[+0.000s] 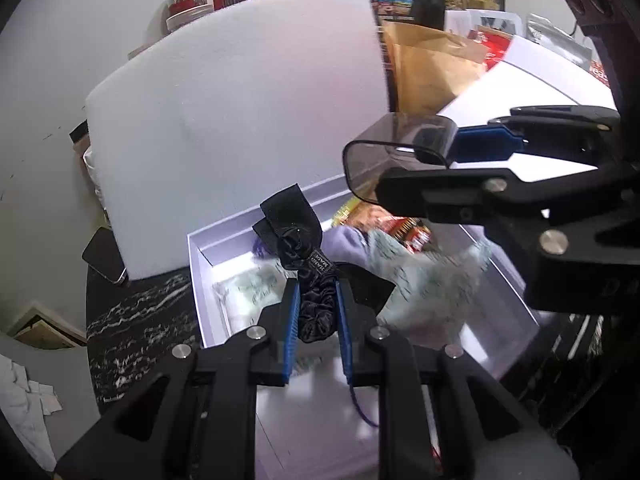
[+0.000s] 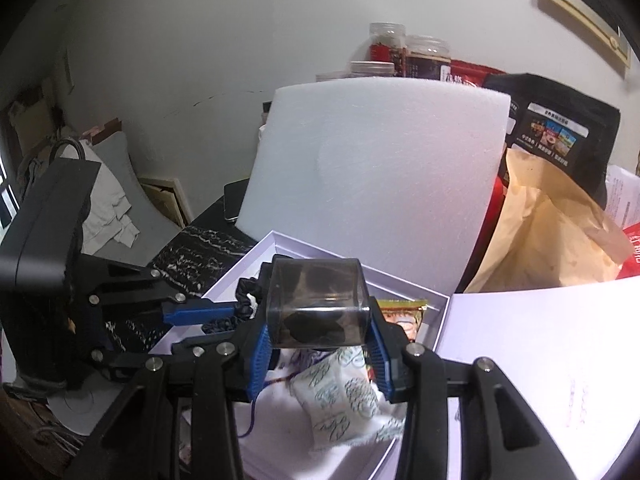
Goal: Organize objects
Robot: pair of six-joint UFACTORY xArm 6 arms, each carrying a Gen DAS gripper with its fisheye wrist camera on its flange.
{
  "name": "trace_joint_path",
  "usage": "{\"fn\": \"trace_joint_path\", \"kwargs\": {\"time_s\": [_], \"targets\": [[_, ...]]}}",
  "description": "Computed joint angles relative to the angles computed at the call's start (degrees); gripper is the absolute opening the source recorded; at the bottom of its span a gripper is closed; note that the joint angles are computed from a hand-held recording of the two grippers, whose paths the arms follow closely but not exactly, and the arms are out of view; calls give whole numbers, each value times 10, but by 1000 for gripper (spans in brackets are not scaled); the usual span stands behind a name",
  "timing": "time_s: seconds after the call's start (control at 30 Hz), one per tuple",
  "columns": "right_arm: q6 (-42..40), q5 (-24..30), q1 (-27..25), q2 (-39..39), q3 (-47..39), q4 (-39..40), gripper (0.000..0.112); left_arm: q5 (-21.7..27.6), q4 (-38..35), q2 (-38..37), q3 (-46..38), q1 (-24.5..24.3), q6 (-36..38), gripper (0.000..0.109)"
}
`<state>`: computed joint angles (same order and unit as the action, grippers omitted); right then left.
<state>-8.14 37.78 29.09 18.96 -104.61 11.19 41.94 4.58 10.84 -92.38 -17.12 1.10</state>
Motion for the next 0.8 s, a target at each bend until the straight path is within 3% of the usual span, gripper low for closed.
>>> {"fn": "trace_joint_path", "kwargs": {"time_s": [0.37, 0.53, 0.8], "targets": [[4, 64, -18, 95, -121, 32, 42, 36, -36, 106, -95, 23, 18, 16], [10, 111, -33, 130, -162, 61, 43, 23, -49, 110, -94, 26, 31, 16], [9, 142, -27, 150, -186, 53, 43, 12, -71, 117, -93, 26, 54, 16]]}}
